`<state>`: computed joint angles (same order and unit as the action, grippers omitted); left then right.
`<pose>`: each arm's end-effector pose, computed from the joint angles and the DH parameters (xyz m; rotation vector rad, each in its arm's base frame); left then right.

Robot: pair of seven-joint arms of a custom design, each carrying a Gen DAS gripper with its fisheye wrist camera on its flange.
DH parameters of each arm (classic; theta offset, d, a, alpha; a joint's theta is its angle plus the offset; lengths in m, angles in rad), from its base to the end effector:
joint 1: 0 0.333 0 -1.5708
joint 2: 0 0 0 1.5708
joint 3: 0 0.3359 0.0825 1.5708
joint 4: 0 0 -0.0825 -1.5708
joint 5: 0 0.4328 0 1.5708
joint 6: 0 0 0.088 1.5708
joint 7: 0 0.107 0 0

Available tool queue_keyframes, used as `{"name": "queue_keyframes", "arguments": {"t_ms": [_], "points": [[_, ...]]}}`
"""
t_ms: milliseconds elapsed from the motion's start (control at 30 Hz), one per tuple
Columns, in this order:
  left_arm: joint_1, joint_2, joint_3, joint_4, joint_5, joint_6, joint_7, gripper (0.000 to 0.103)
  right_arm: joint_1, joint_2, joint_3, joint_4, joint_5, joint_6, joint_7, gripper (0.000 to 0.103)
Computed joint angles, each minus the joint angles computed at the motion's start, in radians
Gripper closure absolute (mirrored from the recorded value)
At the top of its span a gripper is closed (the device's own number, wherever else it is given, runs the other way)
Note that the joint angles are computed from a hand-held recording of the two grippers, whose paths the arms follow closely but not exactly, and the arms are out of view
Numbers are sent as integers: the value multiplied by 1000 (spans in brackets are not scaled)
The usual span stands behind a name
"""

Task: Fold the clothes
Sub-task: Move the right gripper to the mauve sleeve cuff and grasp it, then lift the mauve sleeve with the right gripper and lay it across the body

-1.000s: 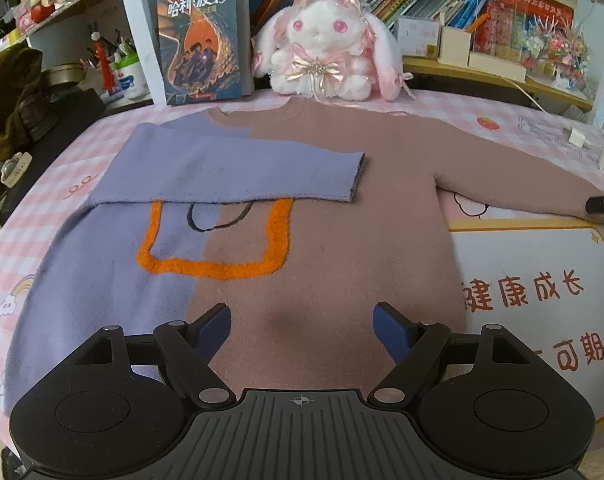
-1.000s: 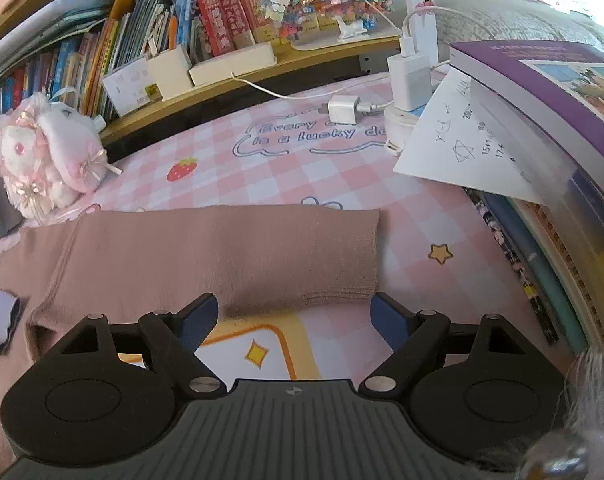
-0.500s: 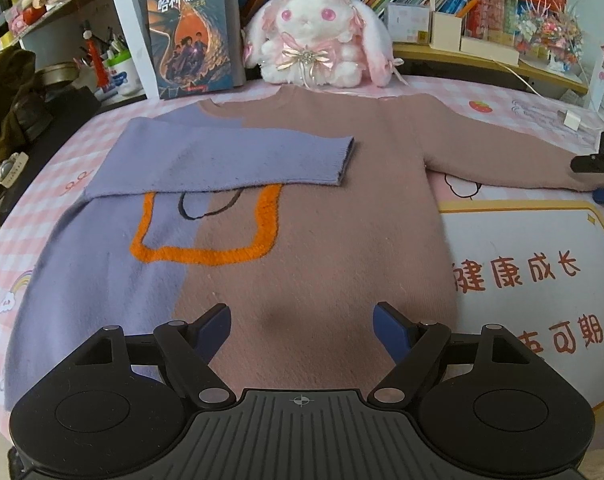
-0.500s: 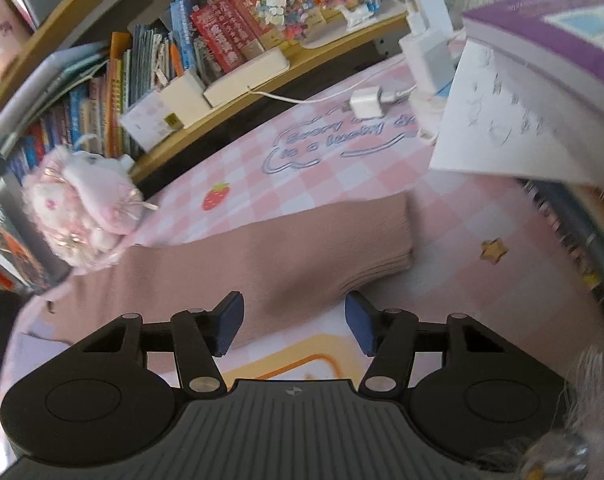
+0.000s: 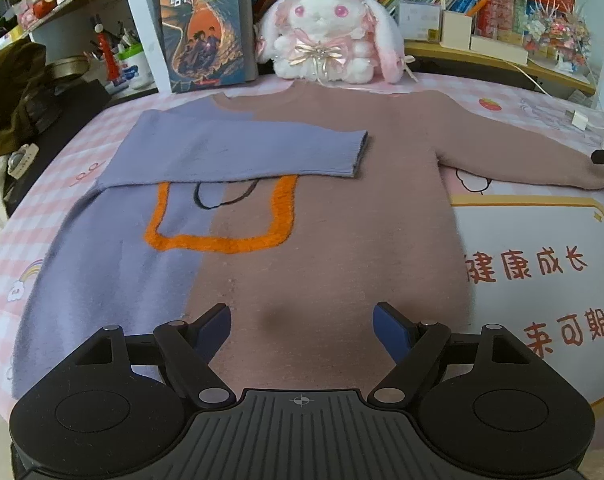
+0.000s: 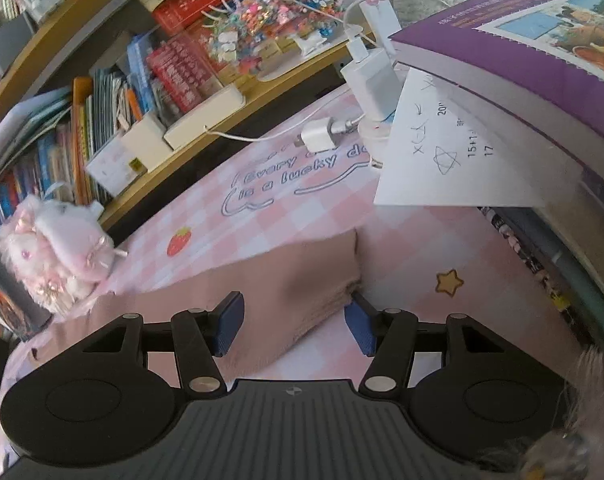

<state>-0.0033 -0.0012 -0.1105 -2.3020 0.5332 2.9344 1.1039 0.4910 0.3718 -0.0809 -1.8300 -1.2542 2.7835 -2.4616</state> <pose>0.5805 -0.0991 0.4011 -1.6844 1.9281 -0.5469 0.6330 0.3269 0.3608 -0.9306 2.1048 -0.4973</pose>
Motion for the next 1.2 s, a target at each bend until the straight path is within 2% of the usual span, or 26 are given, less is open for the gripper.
{"name": "queue_keyframes", "arguments": {"t_ms": [67, 167, 200, 267, 300, 467, 633, 800, 900, 1000, 1167, 1200], "points": [[1, -1, 1, 0, 4, 0, -2, 22, -4, 14, -6, 13, -15, 35, 30, 62], [5, -3, 3, -3, 14, 2, -11, 22, -6, 35, -10, 33, 1, 72, 42, 74], [7, -4, 4, -4, 17, 3, -14, 22, -5, 38, -7, 38, 24, 64, 23, 77], [11, -4, 5, -4, 19, 4, -18, 22, -1, 40, -4, 41, 74, 35, -15, 92], [12, -4, 5, -5, 19, 6, -20, 22, 2, 39, -4, 40, 95, 23, -31, 95], [20, -4, 9, -11, 15, 29, -19, 22, 27, 32, -27, 45, 83, 8, -19, 98], [30, -6, 13, -22, -8, 64, 8, 22, 46, 32, -38, 84, -8, 17, 26, 98], [40, -9, 18, -45, -119, 113, 117, 22, 56, 33, -27, 128, -77, 8, 57, 98], [41, -6, 20, -59, -271, 146, 261, 22, 61, 37, -12, 154, -81, -16, 46, 98], [34, 0, 18, -66, -555, 172, 531, 22, 75, 52, 3, 196, -61, -58, 8, 98], [48, 21, -7, 0, -1289, 149, 1289, 22, 130, 110, 13, 303, -19, -151, -44, 98], [59, 24, -4, 21, -1378, 127, 1392, 22, 144, 130, 17, 338, 2, -176, -64, 98]]}}
